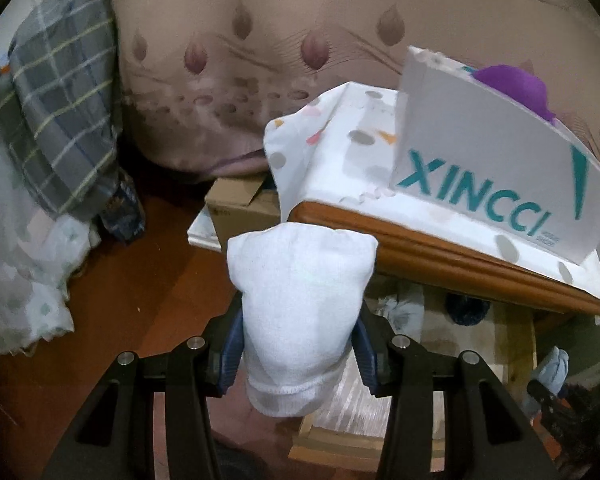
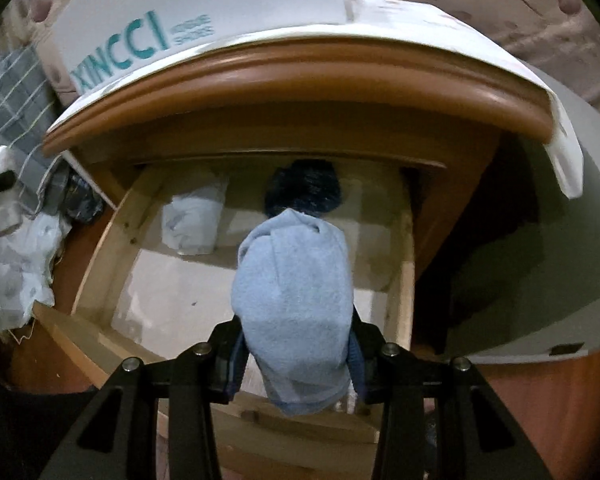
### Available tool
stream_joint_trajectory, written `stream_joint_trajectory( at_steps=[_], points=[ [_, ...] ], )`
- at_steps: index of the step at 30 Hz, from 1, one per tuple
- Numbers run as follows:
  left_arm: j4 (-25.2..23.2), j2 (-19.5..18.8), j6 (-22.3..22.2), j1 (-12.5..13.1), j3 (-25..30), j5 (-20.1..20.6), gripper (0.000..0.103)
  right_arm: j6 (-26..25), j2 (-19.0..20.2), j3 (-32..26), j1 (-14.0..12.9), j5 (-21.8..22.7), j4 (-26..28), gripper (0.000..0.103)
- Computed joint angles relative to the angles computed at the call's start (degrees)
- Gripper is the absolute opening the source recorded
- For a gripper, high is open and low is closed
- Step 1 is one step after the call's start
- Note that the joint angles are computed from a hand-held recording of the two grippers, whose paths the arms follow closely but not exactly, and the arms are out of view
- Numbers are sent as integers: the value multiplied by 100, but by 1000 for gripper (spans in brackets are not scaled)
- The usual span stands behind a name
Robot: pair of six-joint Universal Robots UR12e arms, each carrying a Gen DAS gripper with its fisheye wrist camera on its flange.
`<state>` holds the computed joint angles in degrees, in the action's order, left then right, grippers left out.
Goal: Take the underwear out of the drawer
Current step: 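Drop the white sock into the box with the left tool while the right holds the blue sock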
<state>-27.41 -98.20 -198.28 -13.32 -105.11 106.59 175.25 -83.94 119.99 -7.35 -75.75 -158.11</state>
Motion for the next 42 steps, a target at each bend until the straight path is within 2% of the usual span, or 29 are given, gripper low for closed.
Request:
stream_joint_trajectory(
  at_steps=[5, 10, 13, 15, 18, 20, 24, 29, 31, 33, 37, 42],
  points=[
    [-144, 122, 337, -36, 330, -167, 44, 207, -20, 25, -121, 156, 13, 42],
    [-214, 138, 566, -58, 890, -617, 44, 251, -54, 66, -189, 331, -43, 42],
    [-367, -32, 691, -117, 1393, -957, 44, 361, -21, 50, -207, 453, -65, 42],
    [-665, -251, 721, -150, 1830, -1198, 44, 392, -30, 46, -232, 505, -51, 42],
    [-1181, -600, 545, -119, 2387, -1701, 44, 476, -38, 56, -286, 637, -71, 42],
    [-1467, -816, 429, -110, 2659, -1854, 44, 476, -54, 69, -318, 690, -107, 42],
    [-1939, -1190, 483, -188, 3079, -1638, 44, 309, -94, 97, -265, 398, -340, 42],
    [-2126, -1479, 788, -260, 3375, -1268, 44, 428, -76, 58, -364, 643, -240, 42],
    [-2200, -1595, 885, -260, 3479, -1326, 44, 479, -75, 46, -386, 717, -176, 42],
    [-2400, -1725, 795, -266, 3612, -1276, 45, 437, -88, 48, -377, 724, -192, 42],
    [-2523, -1820, 630, -268, 3642, -1233, 45, 312, -106, 50, -338, 657, -249, 42],
    [-2497, -1792, 711, -269, 3581, -1245, 52, 290, -116, 43, -324, 588, -282, 42]
  ],
)
